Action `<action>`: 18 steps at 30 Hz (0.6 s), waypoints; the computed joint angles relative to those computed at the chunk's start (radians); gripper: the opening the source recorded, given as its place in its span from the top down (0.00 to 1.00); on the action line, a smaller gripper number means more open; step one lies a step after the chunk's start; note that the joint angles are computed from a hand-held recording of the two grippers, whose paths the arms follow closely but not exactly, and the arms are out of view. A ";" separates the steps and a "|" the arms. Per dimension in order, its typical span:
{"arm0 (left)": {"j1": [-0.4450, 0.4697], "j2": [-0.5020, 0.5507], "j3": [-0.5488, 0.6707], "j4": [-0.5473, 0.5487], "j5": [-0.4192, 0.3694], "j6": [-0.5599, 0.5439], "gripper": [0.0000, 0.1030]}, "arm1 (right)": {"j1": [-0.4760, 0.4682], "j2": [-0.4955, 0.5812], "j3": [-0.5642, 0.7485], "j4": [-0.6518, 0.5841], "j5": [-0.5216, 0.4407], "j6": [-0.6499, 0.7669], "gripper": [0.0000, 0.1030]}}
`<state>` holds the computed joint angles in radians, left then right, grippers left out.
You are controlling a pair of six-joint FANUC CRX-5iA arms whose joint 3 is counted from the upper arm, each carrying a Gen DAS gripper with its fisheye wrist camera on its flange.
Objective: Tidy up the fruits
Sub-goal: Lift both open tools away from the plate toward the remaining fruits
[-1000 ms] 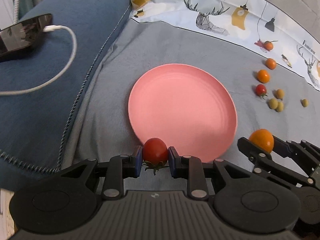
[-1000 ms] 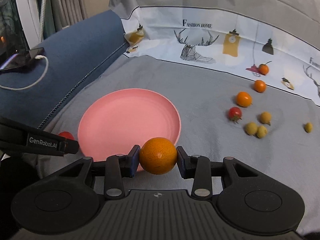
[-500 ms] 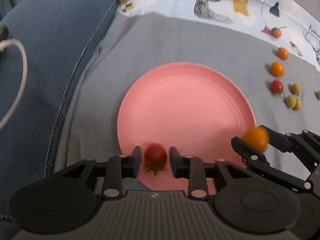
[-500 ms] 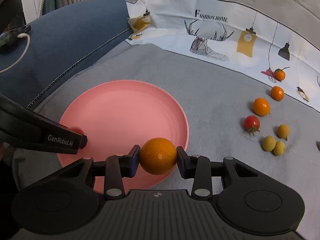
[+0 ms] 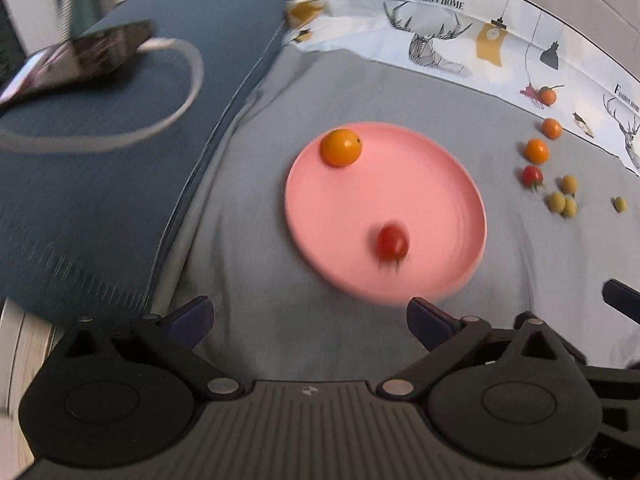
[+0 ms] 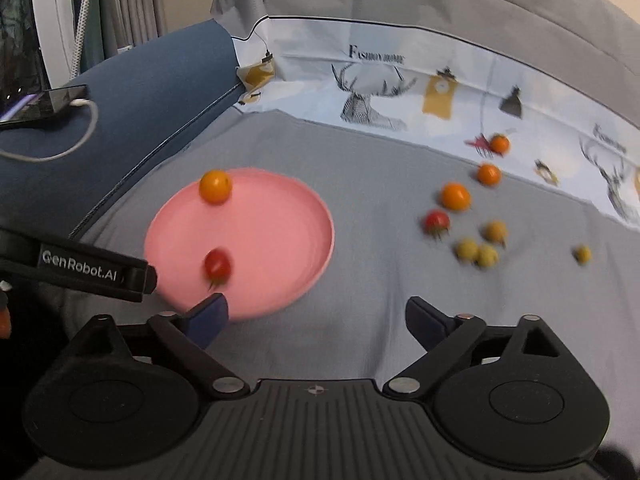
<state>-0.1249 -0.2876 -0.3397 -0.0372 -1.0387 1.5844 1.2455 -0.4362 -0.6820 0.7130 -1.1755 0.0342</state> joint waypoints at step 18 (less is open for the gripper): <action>-0.134 -0.328 -0.057 -0.145 -0.061 0.113 0.00 | 0.432 -0.112 -0.009 0.166 -0.415 -0.277 0.03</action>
<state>-0.2590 -0.6160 -0.3969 -0.1820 -1.0997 1.6973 1.6774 -0.5479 -0.6909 0.8787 -1.5908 -0.2426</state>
